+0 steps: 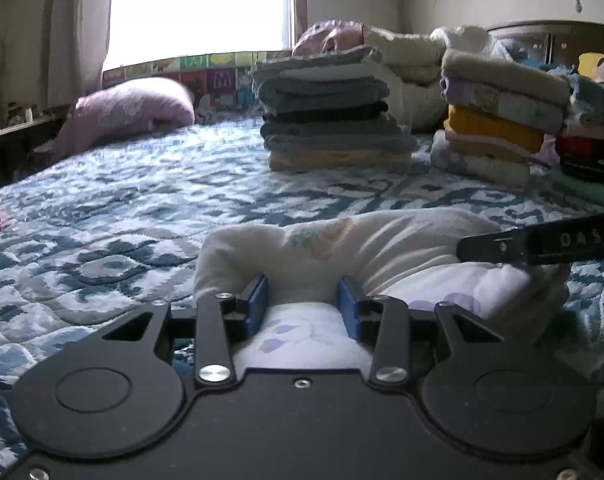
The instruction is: Fold clothes
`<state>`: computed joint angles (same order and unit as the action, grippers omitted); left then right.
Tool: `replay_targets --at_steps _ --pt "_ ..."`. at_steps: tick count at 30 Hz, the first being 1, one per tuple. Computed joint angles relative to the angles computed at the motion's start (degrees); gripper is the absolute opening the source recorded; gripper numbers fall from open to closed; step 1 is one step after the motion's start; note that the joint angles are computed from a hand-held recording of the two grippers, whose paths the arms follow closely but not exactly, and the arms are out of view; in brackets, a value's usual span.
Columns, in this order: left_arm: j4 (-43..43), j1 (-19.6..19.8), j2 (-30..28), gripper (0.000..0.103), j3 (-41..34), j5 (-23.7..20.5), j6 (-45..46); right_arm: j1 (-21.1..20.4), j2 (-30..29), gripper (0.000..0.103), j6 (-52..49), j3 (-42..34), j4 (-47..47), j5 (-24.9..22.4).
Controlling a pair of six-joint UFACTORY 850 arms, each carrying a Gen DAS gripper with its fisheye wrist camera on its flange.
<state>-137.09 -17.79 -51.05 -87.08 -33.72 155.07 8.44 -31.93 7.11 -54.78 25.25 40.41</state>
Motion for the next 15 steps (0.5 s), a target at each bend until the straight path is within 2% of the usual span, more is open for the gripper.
replay_targets --at_steps 3,5,7,10,15 --pt "6.7 -0.1 1.6 0.038 -0.7 4.6 -6.8 0.3 1.0 0.035 -1.5 0.3 1.6 -1.5" --pt "10.8 0.1 2.6 0.045 -0.8 6.1 -11.3 0.6 1.6 0.038 -2.6 0.6 2.5 -1.8" --pt "11.1 0.5 3.9 0.055 0.8 5.2 -12.7 1.0 2.4 0.045 -4.0 1.2 3.3 -1.4" --pt "7.9 1.2 6.3 0.055 4.1 3.2 -11.3 2.0 3.6 0.055 -5.9 2.6 3.7 0.5" --pt "4.1 1.8 9.0 0.055 8.3 0.2 -5.6 3.6 6.1 0.053 -7.0 6.0 1.3 5.2"
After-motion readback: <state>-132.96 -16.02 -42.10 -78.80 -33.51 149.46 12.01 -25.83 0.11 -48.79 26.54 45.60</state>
